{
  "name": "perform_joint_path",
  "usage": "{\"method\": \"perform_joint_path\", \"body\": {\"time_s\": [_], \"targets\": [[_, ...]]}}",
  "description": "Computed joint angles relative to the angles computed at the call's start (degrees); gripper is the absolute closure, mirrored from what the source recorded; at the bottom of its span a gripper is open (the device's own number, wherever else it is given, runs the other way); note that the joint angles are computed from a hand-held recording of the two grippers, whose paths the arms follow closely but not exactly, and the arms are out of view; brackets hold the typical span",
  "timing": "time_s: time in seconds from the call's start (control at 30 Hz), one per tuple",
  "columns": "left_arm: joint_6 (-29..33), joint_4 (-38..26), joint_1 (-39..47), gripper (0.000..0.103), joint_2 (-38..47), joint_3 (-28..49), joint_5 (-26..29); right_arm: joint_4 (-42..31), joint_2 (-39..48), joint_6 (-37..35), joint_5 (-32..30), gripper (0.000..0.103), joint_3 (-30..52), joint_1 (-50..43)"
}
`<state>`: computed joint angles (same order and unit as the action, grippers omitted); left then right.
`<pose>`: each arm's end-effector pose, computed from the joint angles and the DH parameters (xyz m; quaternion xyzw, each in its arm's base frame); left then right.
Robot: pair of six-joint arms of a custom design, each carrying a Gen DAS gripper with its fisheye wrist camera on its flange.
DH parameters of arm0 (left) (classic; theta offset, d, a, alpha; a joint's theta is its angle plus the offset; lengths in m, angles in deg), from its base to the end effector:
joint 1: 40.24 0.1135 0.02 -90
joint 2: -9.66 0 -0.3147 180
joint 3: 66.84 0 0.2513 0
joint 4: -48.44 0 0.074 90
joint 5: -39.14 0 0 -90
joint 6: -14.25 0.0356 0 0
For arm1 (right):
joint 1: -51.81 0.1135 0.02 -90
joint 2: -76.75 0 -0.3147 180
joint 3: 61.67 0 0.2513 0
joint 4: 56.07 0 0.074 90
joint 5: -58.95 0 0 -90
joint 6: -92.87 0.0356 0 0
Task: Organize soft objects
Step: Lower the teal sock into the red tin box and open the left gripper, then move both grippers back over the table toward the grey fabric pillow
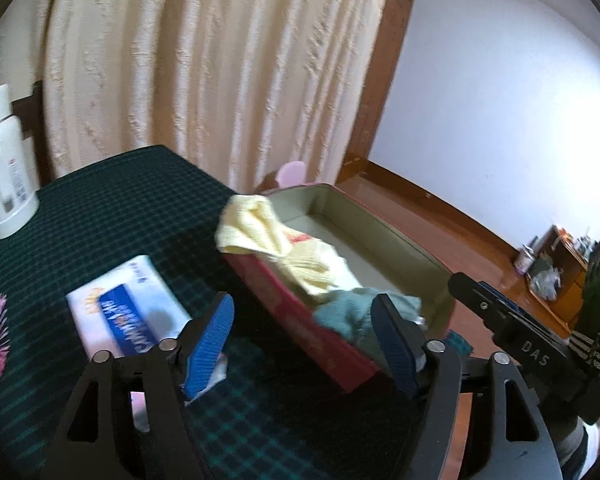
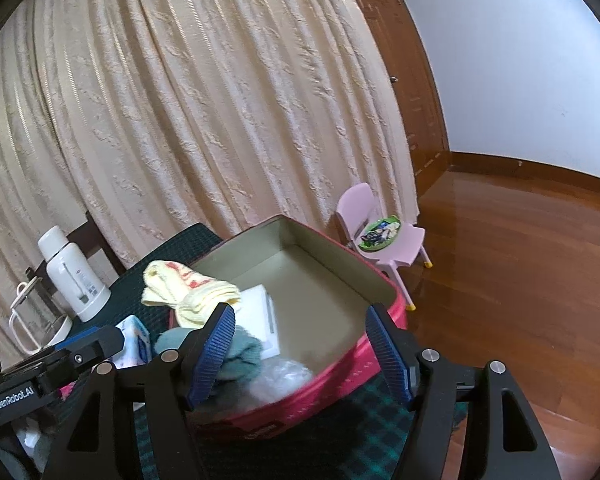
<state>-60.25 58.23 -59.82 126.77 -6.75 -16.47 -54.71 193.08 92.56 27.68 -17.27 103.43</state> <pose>0.3422 -0.1431 0.1069 0.3709 0.8157 -0.2875 0.3383 0.1904 0.1914 0.0694 0.3584 0.7851 -0.0213 0.5048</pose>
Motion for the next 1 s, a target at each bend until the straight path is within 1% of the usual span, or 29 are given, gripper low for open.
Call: {"method": "perform_joint_path", "body": {"time_s": [0.3, 0.5, 0.7, 0.93, 1.0], "targets": [[-0.6, 1.4, 7.6, 0.023, -1.5, -1.1, 1.1, 4.8, 0.7, -10.2, -0.8, 0.03, 4.0, -0.3], [-0.2, 0.1, 13.1, 0.022, -1.4, 0.0, 1.5, 7.6, 1.7, -16.4, -1.9, 0.029, 7.1, -0.4], [-0.9, -0.5, 18.1, 0.022, 0.3, 2.0, 0.9, 9.0, 3.0, -21.4, -3.3, 0.028, 10.7, 0.1], [-1.1, 0.8, 23.1, 0.022, 2.1, 3.6, -1.4, 9.7, 4.6, -26.5, -4.9, 0.025, 15.3, 0.5], [-1.2, 0.2, 24.5, 0.022, 3.0, 4.9, -1.7, 10.1, 5.3, -28.0, -5.8, 0.025, 16.7, 0.6]]}}
